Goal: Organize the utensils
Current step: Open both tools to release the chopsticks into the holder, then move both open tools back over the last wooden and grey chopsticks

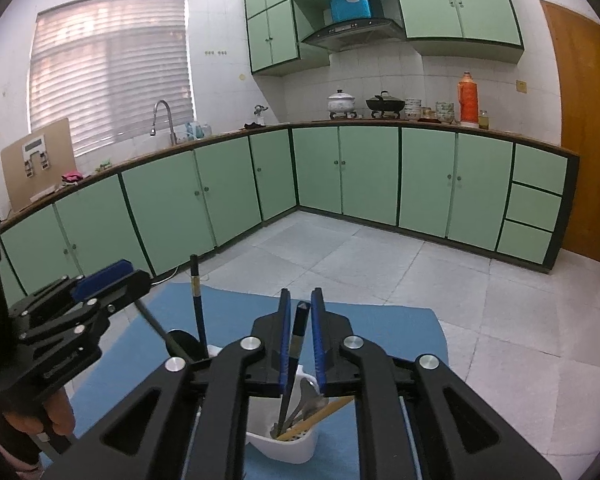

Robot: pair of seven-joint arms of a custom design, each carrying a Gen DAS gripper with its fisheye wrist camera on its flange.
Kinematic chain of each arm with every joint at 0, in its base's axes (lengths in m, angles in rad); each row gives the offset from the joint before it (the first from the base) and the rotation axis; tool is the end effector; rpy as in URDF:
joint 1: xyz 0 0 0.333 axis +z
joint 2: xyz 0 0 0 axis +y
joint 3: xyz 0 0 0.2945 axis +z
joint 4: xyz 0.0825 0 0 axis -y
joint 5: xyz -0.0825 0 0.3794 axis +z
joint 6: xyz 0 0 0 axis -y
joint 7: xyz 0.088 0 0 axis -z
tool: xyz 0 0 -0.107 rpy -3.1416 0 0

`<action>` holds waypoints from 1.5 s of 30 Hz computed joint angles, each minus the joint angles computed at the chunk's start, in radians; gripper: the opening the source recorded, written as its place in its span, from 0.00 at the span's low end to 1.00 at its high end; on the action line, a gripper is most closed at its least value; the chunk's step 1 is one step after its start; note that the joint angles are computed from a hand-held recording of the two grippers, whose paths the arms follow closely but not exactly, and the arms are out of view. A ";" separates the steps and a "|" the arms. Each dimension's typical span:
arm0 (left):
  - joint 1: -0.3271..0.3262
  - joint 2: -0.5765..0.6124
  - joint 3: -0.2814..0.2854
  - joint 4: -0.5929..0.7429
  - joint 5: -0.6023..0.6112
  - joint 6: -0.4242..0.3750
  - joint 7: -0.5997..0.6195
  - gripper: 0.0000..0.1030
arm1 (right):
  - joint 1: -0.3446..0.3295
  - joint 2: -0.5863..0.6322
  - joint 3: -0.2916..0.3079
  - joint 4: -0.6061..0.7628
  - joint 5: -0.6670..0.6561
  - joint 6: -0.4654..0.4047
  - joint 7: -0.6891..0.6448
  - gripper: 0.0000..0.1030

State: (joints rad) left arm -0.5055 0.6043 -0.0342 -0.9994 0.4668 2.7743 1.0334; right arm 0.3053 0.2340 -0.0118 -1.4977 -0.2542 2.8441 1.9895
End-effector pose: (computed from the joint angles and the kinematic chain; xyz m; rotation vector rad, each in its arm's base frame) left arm 0.6384 -0.3933 0.6337 -1.2817 1.7575 -1.2622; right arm 0.6380 0.2078 0.6509 -1.5435 1.4333 -0.7609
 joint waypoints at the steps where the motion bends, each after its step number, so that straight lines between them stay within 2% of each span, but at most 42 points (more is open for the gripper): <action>1: -0.003 -0.002 0.005 -0.003 0.006 0.004 -0.004 0.41 | 0.009 -0.001 -0.012 0.000 -0.025 0.000 0.020 0.19; 12: -0.012 -0.026 0.052 -0.033 0.062 0.056 -0.109 0.58 | 0.006 -0.026 -0.045 -0.028 -0.131 0.050 0.144 0.32; 20: -0.029 -0.086 0.108 -0.109 0.184 0.094 -0.259 0.66 | -0.005 -0.082 -0.063 -0.104 -0.214 0.116 0.249 0.38; 23: -0.068 -0.160 0.175 -0.204 0.328 0.140 -0.406 0.73 | 0.003 -0.127 -0.088 -0.158 -0.349 0.148 0.377 0.43; 27: -0.143 -0.277 0.270 -0.344 0.605 0.166 -0.679 0.84 | -0.012 -0.209 -0.098 -0.236 -0.672 0.173 0.666 0.52; 30: -0.192 -0.373 0.309 -0.448 0.856 0.156 -0.918 0.91 | -0.056 -0.284 -0.066 -0.302 -0.937 0.180 0.930 0.67; 31: -0.205 -0.405 0.310 -0.482 0.941 0.138 -0.996 0.95 | -0.072 -0.301 -0.051 -0.316 -0.991 0.177 0.988 0.78; 32: -0.215 -0.443 0.307 -0.527 1.032 0.120 -1.075 0.95 | -0.093 -0.334 -0.028 -0.345 -1.105 0.162 1.107 0.85; 35: -0.202 -0.518 0.268 -0.626 1.105 0.097 -1.125 0.95 | -0.139 -0.399 0.025 -0.411 -1.246 0.146 1.261 0.94; 40: -0.163 -0.625 0.194 -0.783 1.180 0.055 -1.201 0.95 | -0.188 -0.500 0.086 -0.537 -1.363 0.156 1.418 0.94; 45: -0.114 -0.711 0.122 -0.920 1.207 0.026 -1.259 0.95 | -0.175 -0.574 0.113 -0.645 -1.403 0.128 1.476 0.94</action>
State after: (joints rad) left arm -0.6193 -0.1063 0.0876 -1.9195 1.6733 2.8003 -0.2252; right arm 0.1301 -0.3404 0.1010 -2.1427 -1.6575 2.9724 3.4659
